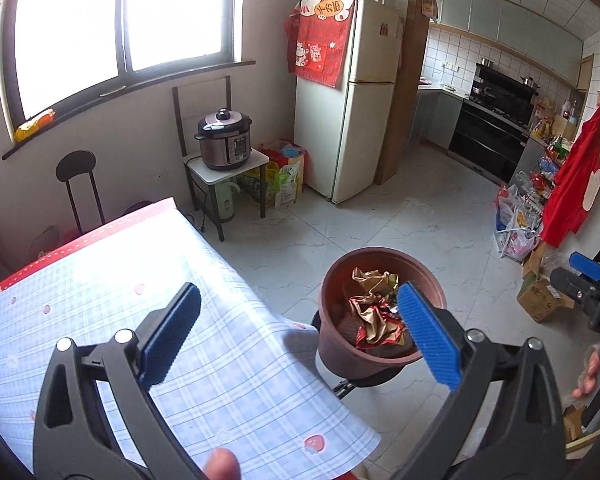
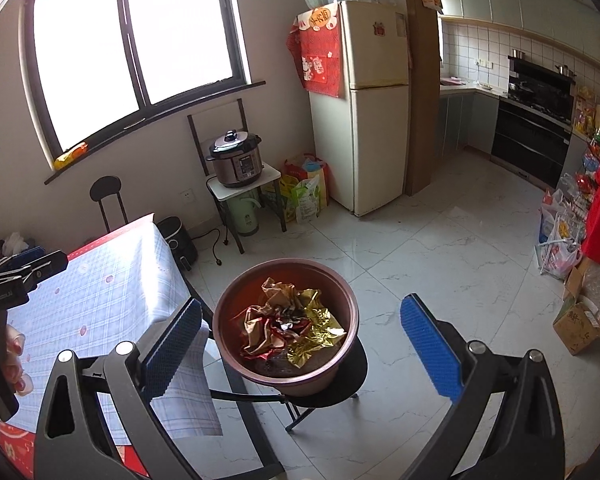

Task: Collect trash

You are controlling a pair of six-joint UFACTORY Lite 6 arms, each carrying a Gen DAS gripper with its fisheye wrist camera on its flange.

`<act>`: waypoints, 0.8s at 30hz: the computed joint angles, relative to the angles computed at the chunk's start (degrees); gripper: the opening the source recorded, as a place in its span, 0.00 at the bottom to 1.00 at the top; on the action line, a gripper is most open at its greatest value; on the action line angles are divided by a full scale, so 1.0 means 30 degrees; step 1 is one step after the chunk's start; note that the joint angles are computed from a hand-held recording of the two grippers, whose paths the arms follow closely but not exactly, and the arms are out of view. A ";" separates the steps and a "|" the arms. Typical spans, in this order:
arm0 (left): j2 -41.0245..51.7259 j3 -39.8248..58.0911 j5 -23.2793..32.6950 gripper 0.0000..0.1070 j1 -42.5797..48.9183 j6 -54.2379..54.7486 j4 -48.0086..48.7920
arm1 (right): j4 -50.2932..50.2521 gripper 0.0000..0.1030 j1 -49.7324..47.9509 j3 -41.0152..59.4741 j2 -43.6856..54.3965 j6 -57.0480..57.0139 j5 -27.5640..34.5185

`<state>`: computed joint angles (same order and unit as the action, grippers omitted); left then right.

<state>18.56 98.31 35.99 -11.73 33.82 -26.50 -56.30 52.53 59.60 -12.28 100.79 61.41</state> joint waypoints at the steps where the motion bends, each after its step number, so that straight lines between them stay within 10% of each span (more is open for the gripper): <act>1: -0.0620 -0.0511 0.0104 0.91 0.0560 0.0830 -0.0428 | 0.0059 0.95 0.0652 0.1102 0.0923 0.0231 0.0679; 24: -0.3103 -0.0006 0.9739 0.91 1.3498 1.3151 -0.9402 | -0.0103 0.95 0.7245 2.5595 1.7958 -0.2160 1.0820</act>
<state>9.25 98.29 65.20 28.77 73.28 -54.70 -56.60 74.26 136.39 41.59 94.31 93.87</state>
